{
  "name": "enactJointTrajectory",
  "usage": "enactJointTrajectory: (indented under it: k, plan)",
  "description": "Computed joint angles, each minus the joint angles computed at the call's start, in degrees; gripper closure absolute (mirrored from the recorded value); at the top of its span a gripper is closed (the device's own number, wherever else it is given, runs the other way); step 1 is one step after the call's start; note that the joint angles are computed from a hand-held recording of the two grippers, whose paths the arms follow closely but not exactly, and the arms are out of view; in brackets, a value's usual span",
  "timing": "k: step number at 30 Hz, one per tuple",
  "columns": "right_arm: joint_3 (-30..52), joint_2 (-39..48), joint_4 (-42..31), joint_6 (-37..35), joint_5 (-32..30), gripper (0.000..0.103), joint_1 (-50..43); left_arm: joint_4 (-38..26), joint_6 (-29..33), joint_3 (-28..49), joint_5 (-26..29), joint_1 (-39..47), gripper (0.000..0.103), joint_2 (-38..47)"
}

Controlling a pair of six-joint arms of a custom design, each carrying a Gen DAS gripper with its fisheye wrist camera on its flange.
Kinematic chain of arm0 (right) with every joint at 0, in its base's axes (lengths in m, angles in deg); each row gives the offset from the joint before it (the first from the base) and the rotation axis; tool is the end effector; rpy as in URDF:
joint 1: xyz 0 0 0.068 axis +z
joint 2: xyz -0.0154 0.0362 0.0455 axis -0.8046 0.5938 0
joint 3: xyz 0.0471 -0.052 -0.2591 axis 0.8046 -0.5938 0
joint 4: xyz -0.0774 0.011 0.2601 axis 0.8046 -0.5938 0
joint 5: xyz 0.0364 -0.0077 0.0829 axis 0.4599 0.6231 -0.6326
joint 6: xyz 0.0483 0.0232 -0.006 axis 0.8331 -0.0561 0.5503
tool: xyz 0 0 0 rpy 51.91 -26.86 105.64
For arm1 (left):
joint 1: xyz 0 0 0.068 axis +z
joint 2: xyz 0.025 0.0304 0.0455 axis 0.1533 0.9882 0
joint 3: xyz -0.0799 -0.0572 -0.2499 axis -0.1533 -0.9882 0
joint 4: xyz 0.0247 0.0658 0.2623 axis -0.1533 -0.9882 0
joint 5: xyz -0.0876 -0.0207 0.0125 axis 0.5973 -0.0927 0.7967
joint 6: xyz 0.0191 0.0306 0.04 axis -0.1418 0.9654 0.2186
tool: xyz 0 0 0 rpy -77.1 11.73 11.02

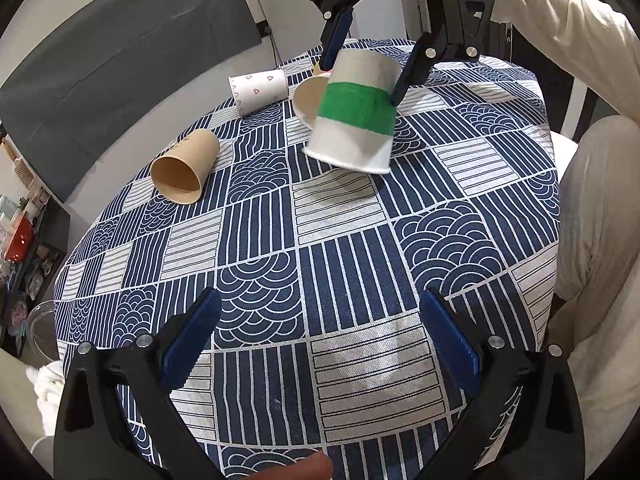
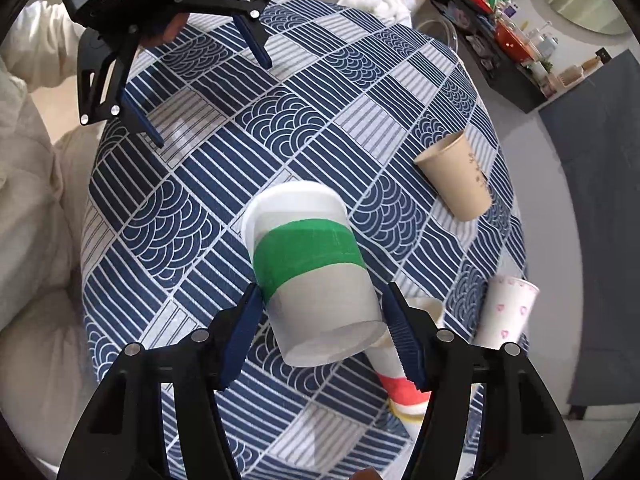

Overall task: Flip cup upside down
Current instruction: 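Grip the inverted cup with the right tool and straighten it on the table, then open the right tool and withdraw it from the cup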

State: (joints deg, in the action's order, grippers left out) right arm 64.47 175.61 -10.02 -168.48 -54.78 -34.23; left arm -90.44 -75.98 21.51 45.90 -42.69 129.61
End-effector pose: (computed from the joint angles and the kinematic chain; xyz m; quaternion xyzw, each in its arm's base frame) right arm 0.2872 0.1075 0.2110 -0.7920 0.5802 -0.0216 0.1890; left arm 0.1212 -0.1301 0.1436 0.2832 0.8947 0.0177 0.3450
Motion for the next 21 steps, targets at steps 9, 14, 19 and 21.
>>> enactJointTrajectory:
  k: [9,14,19,21]
  plan:
    - [-1.3,-1.5,1.3,5.8,10.6,0.047,8.2,1.4,-2.2,-3.8,0.4,-0.2,0.006,-4.8]
    - [-1.6,-0.4,2.1,8.4,12.5,0.033,10.1,0.8,-3.1,-4.2,-0.1,0.1,0.006,-5.4]
    - [-1.0,-1.3,1.0,10.8,9.9,0.016,9.2,0.3,-4.0,-4.2,0.1,0.4,0.006,-5.3]
    - [-1.9,-2.6,1.2,10.6,8.6,0.016,8.1,0.4,-4.5,-4.0,-0.2,0.3,0.006,-4.7]
